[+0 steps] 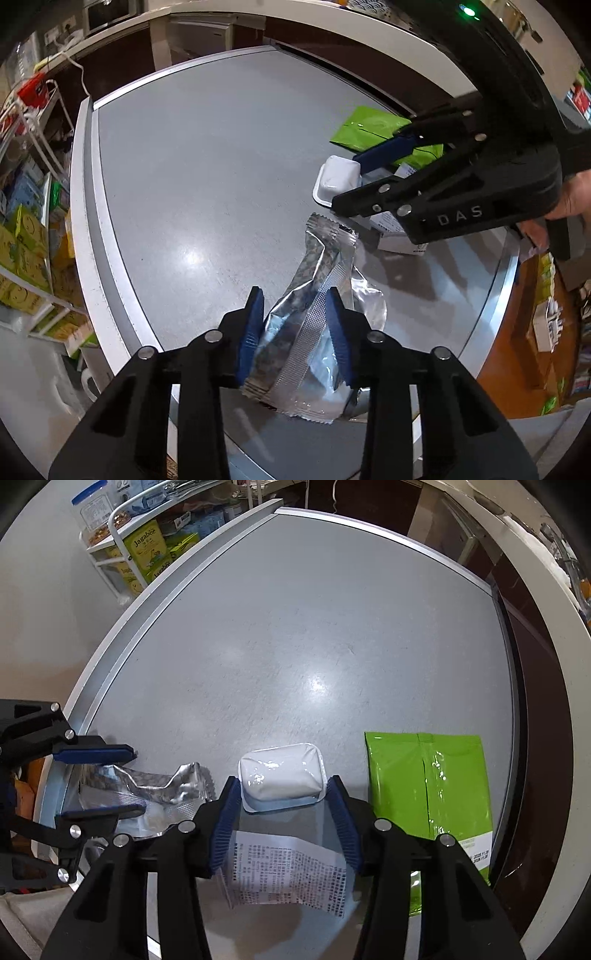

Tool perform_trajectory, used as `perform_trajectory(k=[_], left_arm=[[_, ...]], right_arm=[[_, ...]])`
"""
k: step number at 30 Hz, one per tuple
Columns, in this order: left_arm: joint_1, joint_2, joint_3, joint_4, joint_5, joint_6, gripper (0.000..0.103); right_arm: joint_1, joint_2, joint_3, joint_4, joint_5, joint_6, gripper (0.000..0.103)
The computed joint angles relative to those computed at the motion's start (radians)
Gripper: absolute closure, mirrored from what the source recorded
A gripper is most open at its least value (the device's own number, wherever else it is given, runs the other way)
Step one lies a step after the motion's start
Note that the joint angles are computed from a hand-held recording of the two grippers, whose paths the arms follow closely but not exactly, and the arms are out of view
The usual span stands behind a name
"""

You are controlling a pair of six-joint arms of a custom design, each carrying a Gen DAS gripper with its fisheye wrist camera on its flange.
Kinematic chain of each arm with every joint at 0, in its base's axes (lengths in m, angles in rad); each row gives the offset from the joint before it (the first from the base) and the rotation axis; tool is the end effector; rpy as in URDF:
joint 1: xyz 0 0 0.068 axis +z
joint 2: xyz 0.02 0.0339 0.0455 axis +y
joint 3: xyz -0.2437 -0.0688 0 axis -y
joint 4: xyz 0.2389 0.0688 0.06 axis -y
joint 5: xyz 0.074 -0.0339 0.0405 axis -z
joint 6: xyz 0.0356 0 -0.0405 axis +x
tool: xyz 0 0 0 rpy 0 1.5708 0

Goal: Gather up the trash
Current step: 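Grasp the silver foil wrappers with the left tool while the right tool grasps the white mask packet, then carry the foil wrappers and mask packet to the paper bag and release both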

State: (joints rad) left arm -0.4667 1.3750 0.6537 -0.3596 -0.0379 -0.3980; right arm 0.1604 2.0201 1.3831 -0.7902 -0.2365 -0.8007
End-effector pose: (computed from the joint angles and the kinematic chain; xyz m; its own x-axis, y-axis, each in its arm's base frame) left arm 0.2178 -0.1082 0.1432 -0.8945 0.0170 -0.4467 0.0944 0.9839 -0.1515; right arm 0.3631 0.0672 0.1317 -0.5450 -0.7951 -0.2661 -0.8325 0.5509 0.0587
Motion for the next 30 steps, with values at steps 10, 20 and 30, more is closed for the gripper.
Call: perform_trajectory(k=[10,20,30], left_arm=[[-0.015,-0.069,-0.002,-0.045,-0.04,0.017,0.038],[-0.079,0.039,0.068,-0.035,-0.089,0.095,0.018],[-0.052,0.075,0.065,0.006,-0.038,0.111,0.054]], right_arm=[[-0.034,-0.011,0.01,-0.028,-0.016,-0.019,0.057],[0.012,0.0,-0.008,0.028,0.039,-0.013,0.042],[0.035,0.004,-0.002,0.017,0.049,-0.071,0.055]])
